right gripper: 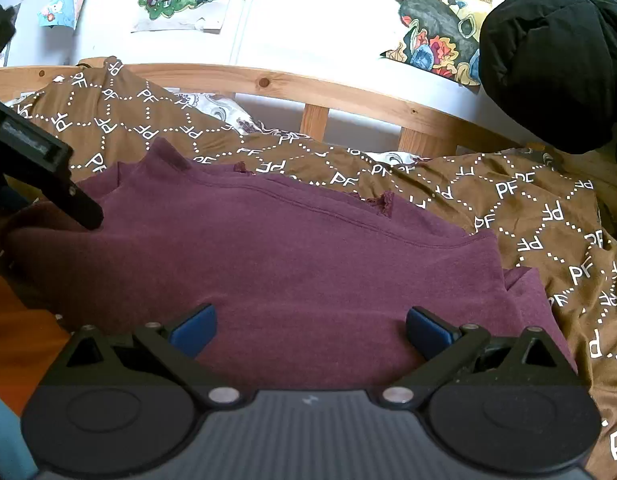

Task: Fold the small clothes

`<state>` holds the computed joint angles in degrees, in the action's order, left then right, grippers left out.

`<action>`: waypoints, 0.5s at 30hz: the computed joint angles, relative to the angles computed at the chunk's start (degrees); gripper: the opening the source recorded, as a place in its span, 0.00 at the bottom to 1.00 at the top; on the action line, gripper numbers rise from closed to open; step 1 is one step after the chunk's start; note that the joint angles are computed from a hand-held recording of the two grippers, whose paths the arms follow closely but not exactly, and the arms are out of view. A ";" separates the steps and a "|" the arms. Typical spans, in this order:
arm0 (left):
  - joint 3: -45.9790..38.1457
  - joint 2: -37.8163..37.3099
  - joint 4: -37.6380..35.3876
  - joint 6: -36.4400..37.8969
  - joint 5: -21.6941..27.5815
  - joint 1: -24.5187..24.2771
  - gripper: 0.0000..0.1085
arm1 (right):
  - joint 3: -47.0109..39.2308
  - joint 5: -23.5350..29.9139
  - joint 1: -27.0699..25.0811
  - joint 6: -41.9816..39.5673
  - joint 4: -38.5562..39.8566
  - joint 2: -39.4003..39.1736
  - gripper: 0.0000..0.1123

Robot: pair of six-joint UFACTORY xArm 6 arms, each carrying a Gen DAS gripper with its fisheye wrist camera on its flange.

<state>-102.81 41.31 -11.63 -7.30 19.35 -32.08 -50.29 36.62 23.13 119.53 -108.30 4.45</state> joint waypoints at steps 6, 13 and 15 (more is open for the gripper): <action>-0.78 0.63 -0.16 1.31 0.24 0.35 0.90 | 0.14 -0.49 -0.25 1.06 -0.58 -0.07 0.91; -3.73 0.65 1.57 -1.91 6.32 0.43 0.47 | 0.16 -0.49 -0.24 1.25 -0.59 -0.03 0.91; -5.02 0.73 3.46 -4.27 7.89 0.25 0.28 | 0.13 -0.39 -0.23 1.08 -0.55 0.04 0.91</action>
<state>-107.83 42.04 -8.17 -11.58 27.24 -31.83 -50.16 36.23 22.91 120.61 -108.85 4.50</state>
